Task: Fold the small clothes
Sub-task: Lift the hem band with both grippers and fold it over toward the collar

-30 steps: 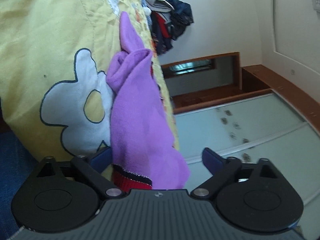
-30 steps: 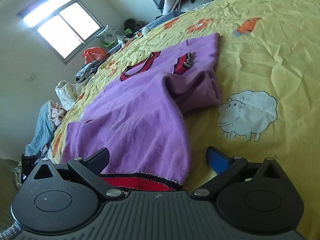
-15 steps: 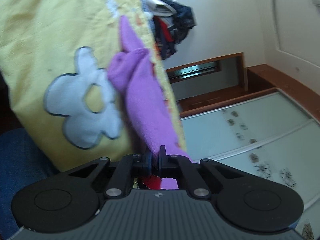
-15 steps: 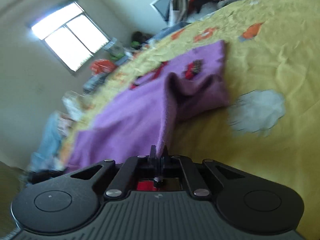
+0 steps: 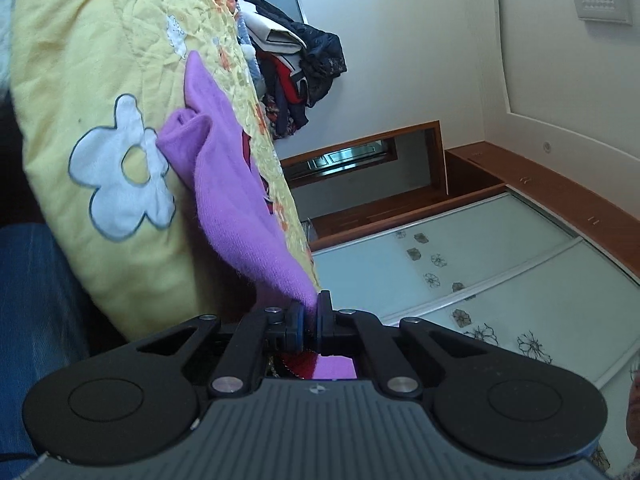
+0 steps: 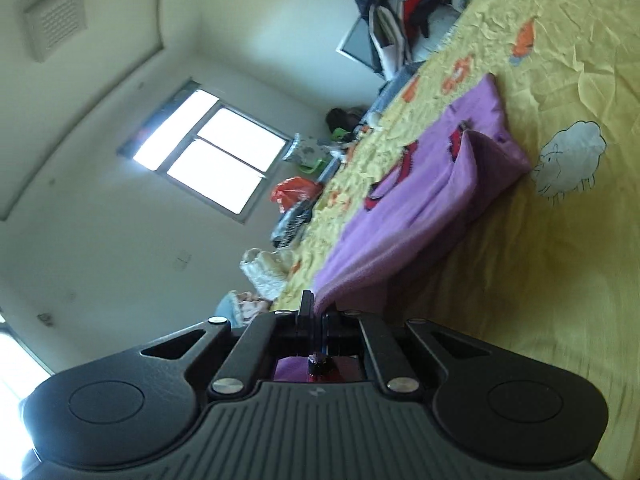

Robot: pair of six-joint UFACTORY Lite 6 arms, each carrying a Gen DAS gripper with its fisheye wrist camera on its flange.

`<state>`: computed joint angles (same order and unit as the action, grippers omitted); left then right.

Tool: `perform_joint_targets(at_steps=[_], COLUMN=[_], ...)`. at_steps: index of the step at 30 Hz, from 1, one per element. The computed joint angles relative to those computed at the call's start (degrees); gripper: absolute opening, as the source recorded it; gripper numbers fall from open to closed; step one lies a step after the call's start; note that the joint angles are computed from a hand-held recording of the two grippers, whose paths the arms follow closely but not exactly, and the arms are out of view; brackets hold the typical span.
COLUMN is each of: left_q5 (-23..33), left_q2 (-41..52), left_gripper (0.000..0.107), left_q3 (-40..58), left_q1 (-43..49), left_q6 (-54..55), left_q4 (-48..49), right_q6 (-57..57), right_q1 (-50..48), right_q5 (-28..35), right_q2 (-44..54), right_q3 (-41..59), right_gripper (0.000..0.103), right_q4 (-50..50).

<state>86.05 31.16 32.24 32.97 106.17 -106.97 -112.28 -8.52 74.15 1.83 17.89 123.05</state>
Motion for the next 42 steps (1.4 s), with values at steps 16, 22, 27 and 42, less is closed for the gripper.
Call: perform_joint_targets(at_steps=[16, 22, 27, 42], left_q5=[-3.8, 0.0, 2.7, -33.3], left_q2=[-1.4, -4.5, -2.8, 34.7], left_gripper=[0.004, 0.004, 0.004, 0.0], left_q3=[-11.9, -11.1, -4.7, 76.6], left_q1=[11.0, 11.6, 3.5, -15.9], left_q6=[-0.5, -7.1, -12.4, -51.5], left_q4=[10.7, 6.9, -5.5, -5.4], right_q6=[6.4, 13.8, 15.1, 42.8], right_q1=[-6.3, -8.2, -7.9, -1.8], right_q5=[-0.5, -1.6, -2.1, -19.1], right_q2=[-12.0, -18.5, -4.0, 48.7], right_q3=[-15.0, -12.3, 0.4, 69.1], right_gripper=[0.003, 0.003, 0.003, 0.004], right_q4=[-3.6, -5.2, -3.6, -9.5])
